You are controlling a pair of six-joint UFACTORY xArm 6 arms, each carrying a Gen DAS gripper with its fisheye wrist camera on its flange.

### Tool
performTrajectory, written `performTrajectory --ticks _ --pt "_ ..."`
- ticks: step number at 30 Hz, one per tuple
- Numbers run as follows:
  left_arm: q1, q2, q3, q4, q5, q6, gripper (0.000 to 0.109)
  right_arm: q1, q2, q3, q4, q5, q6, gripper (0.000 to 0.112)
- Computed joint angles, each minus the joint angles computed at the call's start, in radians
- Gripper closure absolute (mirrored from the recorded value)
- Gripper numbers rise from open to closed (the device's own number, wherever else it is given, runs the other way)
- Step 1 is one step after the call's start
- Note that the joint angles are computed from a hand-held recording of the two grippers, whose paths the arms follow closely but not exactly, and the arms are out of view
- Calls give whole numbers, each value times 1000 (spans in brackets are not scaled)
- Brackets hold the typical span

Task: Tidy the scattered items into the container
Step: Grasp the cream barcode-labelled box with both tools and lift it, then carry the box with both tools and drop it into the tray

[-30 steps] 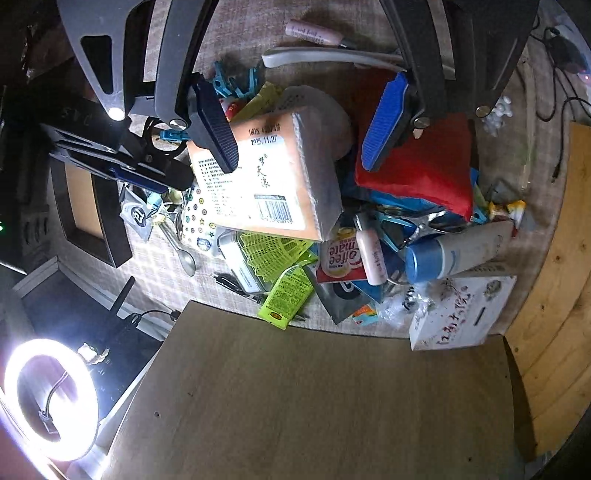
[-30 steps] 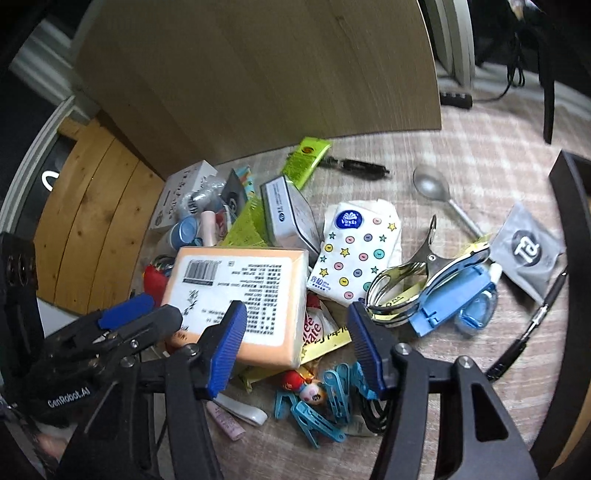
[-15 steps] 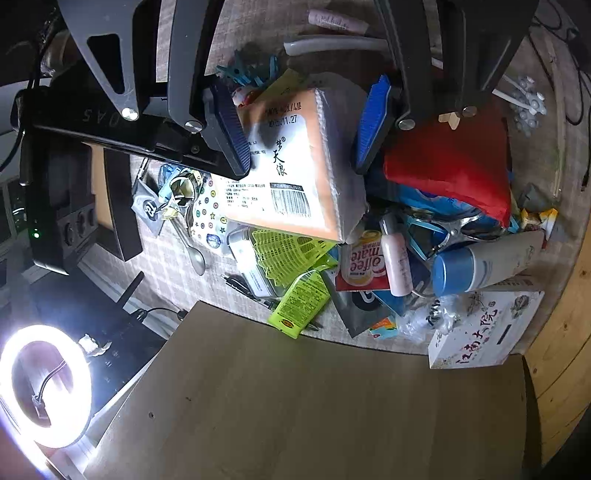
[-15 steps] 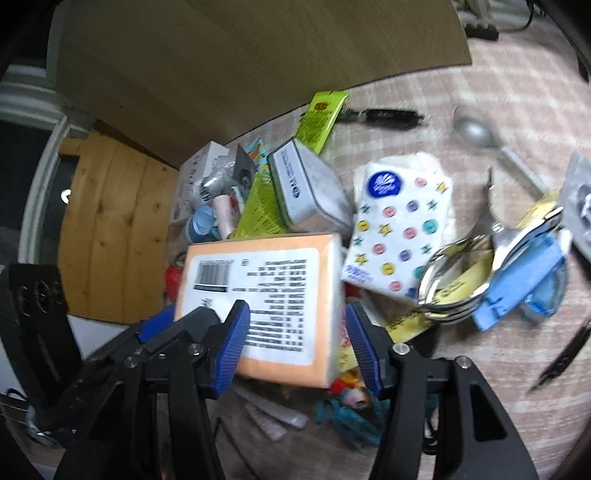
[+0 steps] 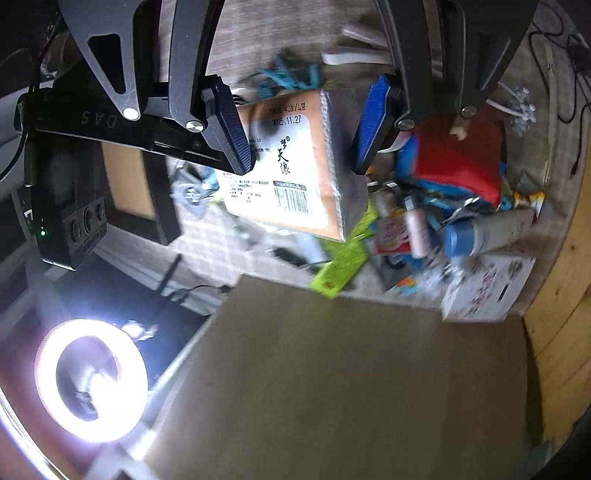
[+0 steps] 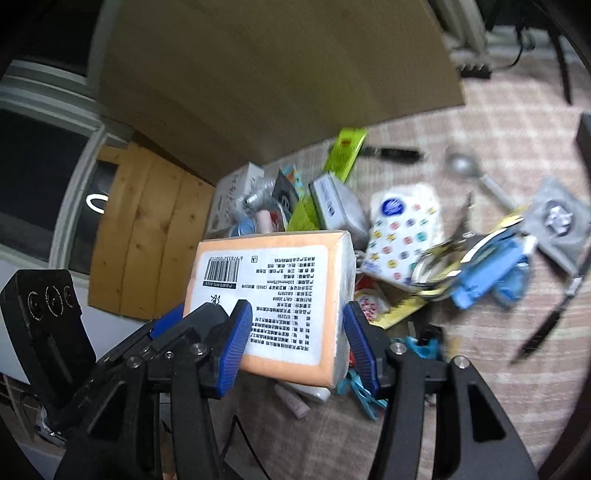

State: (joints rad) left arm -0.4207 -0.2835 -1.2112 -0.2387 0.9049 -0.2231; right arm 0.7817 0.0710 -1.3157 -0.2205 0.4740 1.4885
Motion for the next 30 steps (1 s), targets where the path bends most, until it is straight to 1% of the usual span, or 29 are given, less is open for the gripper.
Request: performTrajectory --ticks 4,6,10,13,15,17,18,20,22,23,24,26,28,30 --pt "-103 38 -45 3 -39 -23 55 24 -170 124 -156 91 159 60" --pt "-171 77 -82 -8 -54 -19 55 49 -281 205 -232 166 251 60" --pt "-305 189 -187 -32 -80 -10 55 141 -530 376 -343 364 451 60" --pt "-389 298 -306 -60 -73 24 55 270 -692 453 -409 597 611 60" --pt "-443 379 -405 -74 -54 42 55 375 -781 484 -443 763 711 60" --pt "-491 451 -503 -74 -25 41 55 501 -846 501 -467 930 827 60" --pt "-509 478 -546 -67 1 32 51 557 -867 503 -474 1003 877 60" --pt "-541 559 -667 -55 84 29 48 683 -873 475 -475 1195 988 60" --pt "-567 584 -710 -33 116 38 48 772 -856 434 -459 1351 1059 60" --pt "-577 574 -702 -19 114 46 48 803 -846 416 -451 1408 1079 60" --pt "-584 556 -680 -8 103 56 48 824 -839 404 -447 1440 1086 60" --pt "-587 513 -627 14 86 73 48 838 -833 394 -448 1459 1066 60" --pt "-570 474 -577 9 77 79 48 795 -823 394 -448 1415 1004 60" --pt "-541 442 -530 -5 64 79 48 725 -802 400 -446 1337 926 60"
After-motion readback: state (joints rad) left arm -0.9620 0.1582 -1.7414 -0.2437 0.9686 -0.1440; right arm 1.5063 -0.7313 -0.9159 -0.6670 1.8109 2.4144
